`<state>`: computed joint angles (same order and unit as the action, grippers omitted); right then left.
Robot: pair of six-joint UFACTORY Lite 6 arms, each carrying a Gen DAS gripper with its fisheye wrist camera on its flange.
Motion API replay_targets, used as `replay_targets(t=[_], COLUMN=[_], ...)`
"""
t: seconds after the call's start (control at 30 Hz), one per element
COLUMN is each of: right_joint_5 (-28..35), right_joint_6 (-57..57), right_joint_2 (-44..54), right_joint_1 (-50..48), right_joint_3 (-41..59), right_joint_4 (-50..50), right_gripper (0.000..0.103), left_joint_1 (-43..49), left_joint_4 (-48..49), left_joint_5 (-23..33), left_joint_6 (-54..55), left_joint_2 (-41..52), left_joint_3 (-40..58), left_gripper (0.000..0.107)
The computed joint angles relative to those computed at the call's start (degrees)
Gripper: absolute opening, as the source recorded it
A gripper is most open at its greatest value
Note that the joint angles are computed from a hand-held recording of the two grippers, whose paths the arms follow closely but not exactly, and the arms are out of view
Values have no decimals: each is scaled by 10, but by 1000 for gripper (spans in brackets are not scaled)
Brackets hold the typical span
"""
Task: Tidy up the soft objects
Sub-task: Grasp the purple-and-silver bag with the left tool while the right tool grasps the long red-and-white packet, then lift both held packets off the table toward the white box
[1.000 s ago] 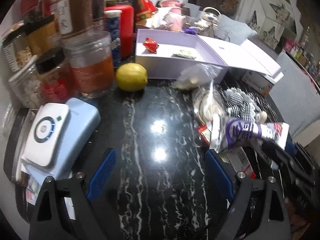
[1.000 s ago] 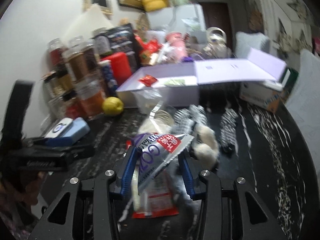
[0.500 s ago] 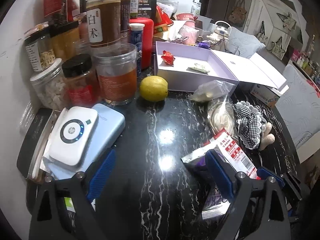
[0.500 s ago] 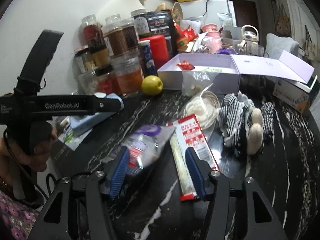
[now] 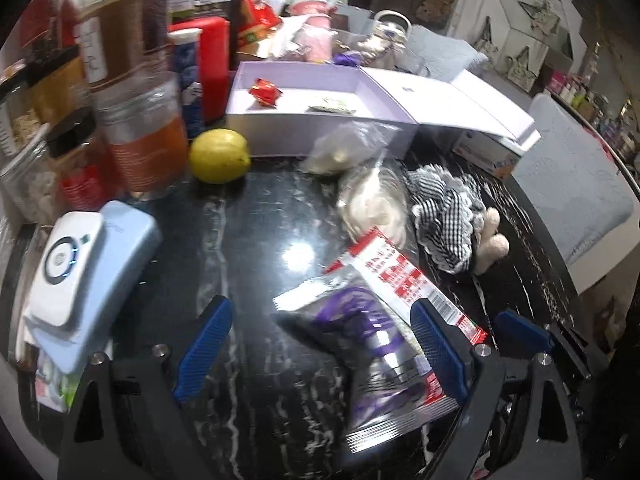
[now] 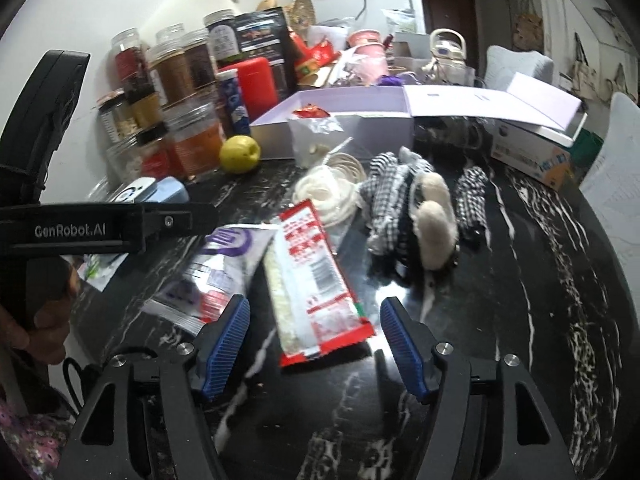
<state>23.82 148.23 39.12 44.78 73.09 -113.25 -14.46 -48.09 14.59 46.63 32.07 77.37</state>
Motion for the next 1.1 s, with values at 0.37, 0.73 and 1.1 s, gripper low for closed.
replay_targets(t=[0.37,0.73,1.1], right_joint_5=[-44,-70,18], right_joint_6=[-106,-336,-660], right_joint_2=[44,113,227], right_joint_1=[-26,-34,-18], right_joint_3=[58,166,366], right_joint_4=[71,264,567], right_gripper=[74,79,68], left_joint_1=[-14,5,82], left_joint_4=[180,44,-157], left_joint_5=[25,-25,48], left_joint_6=[-172,-14,231], left_joint_2=[78,74,71], left_joint_3=[56,27,18], left_gripper=[91,67,43])
